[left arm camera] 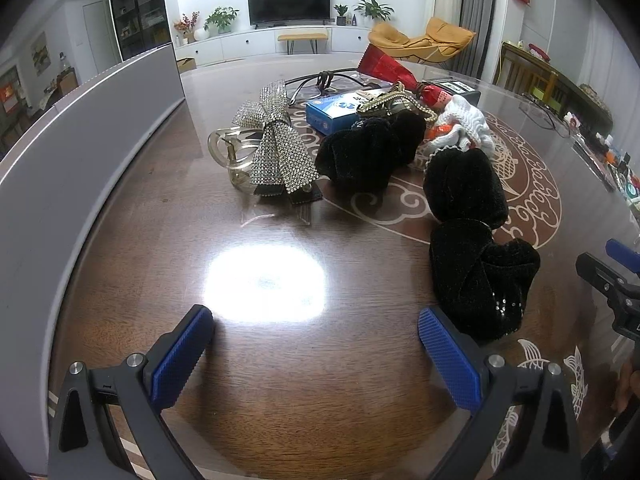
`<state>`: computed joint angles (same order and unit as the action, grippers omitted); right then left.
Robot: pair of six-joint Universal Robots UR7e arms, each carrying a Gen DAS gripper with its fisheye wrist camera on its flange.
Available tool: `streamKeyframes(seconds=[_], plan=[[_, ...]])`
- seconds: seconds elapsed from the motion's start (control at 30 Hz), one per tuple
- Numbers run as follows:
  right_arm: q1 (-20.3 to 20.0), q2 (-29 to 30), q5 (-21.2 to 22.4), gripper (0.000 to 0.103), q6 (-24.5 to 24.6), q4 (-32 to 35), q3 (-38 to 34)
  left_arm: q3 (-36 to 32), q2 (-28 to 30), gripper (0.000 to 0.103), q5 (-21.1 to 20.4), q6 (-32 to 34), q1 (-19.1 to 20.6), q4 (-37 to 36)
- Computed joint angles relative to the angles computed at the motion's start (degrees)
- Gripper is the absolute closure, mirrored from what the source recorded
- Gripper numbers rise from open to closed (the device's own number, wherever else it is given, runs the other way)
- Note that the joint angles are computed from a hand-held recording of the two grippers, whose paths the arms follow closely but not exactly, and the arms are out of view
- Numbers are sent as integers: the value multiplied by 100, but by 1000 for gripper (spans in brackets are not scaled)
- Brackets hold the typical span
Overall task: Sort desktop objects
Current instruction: 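Grasp the rhinestone bow clip with the left tool while the right tool grasps black scrunchies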
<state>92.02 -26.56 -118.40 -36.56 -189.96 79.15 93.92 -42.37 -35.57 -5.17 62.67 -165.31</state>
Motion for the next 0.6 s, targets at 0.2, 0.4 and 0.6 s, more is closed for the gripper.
streamKeyframes(seconds=[0.2, 0.4, 0.6], plan=[[-5, -9, 14, 0, 0, 8, 8, -2, 2, 0, 0, 2, 0, -1], [0, 2, -25, 0, 25, 108, -26, -7, 8, 0, 3, 1, 1, -6], [16, -39, 142, 0, -132, 477, -16, 87, -113, 0, -155, 195, 13, 75]])
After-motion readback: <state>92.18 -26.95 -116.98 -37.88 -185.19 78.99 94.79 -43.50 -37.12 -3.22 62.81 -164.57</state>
